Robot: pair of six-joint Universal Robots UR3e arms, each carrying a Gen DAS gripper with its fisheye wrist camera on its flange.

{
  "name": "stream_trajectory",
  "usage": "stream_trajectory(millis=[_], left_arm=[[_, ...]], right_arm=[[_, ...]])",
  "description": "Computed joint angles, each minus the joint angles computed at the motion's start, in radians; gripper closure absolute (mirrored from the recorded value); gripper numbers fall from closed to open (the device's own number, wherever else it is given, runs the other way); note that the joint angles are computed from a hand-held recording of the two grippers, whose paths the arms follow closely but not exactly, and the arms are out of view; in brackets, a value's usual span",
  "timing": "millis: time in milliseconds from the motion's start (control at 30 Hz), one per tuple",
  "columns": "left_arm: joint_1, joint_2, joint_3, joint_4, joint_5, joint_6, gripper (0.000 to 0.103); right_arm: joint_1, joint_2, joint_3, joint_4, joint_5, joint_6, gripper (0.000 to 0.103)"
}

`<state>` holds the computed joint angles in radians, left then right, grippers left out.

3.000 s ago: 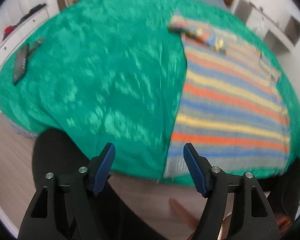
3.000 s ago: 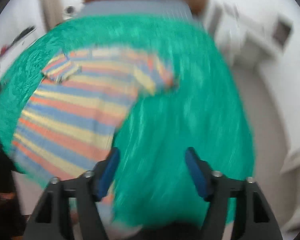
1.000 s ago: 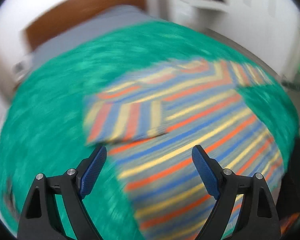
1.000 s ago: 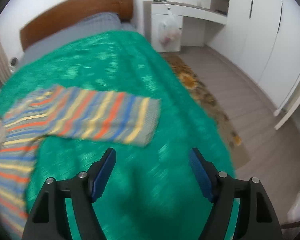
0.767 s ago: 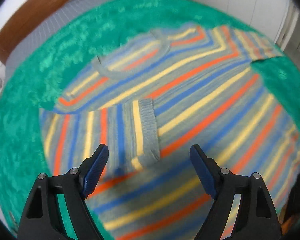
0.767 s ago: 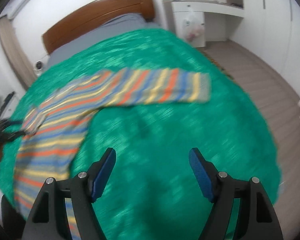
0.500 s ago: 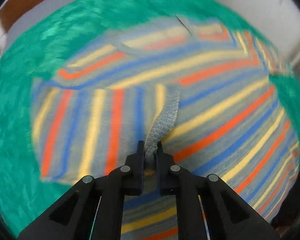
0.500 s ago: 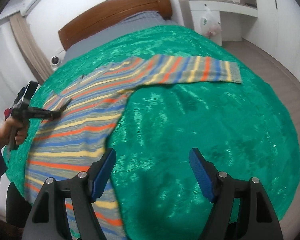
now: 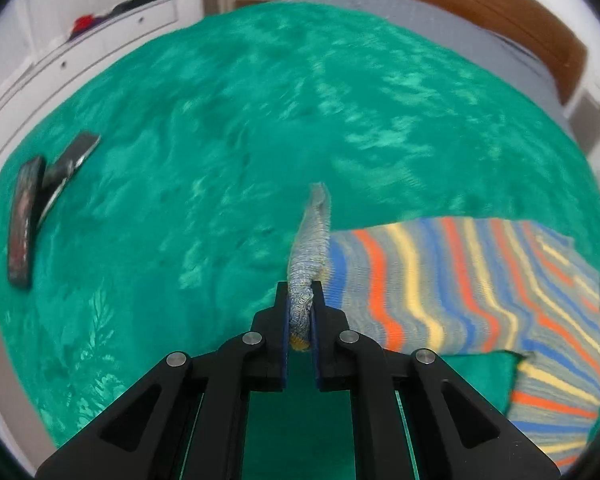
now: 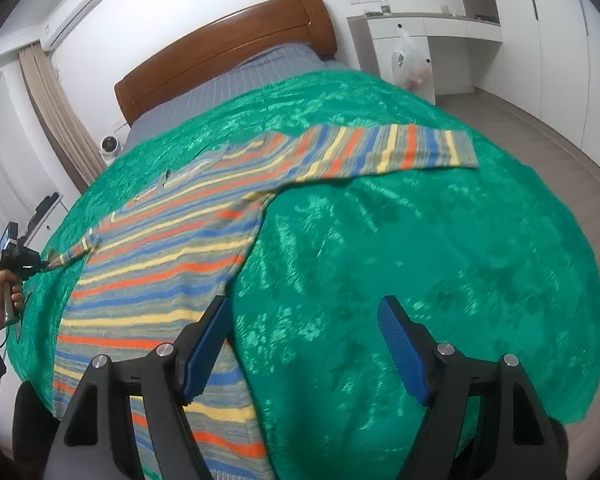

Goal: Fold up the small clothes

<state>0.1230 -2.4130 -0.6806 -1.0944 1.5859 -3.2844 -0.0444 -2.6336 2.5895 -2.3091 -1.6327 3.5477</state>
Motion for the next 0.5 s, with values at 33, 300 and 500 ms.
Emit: stream_trajectory(millis=[33, 300, 500], left_arm=[[-0.005, 0.005, -0.031, 0.027, 0.012, -0.014, 0.097], [-0.021, -0.112, 0.085, -0.004, 0.082, -0.057, 0.097], [0.016, -0.080, -0.025, 0.054, 0.036, -0.082, 0.097]], right_arm=[[0.054, 0.053, 0.004, -0.051, -0.039, 0.035, 0.028], [0.172, 0.170, 0.030, -0.165, -0.139, 0.117, 0.028], [0.169, 0.161, 0.031, -0.146, -0.164, 0.128, 0.028]])
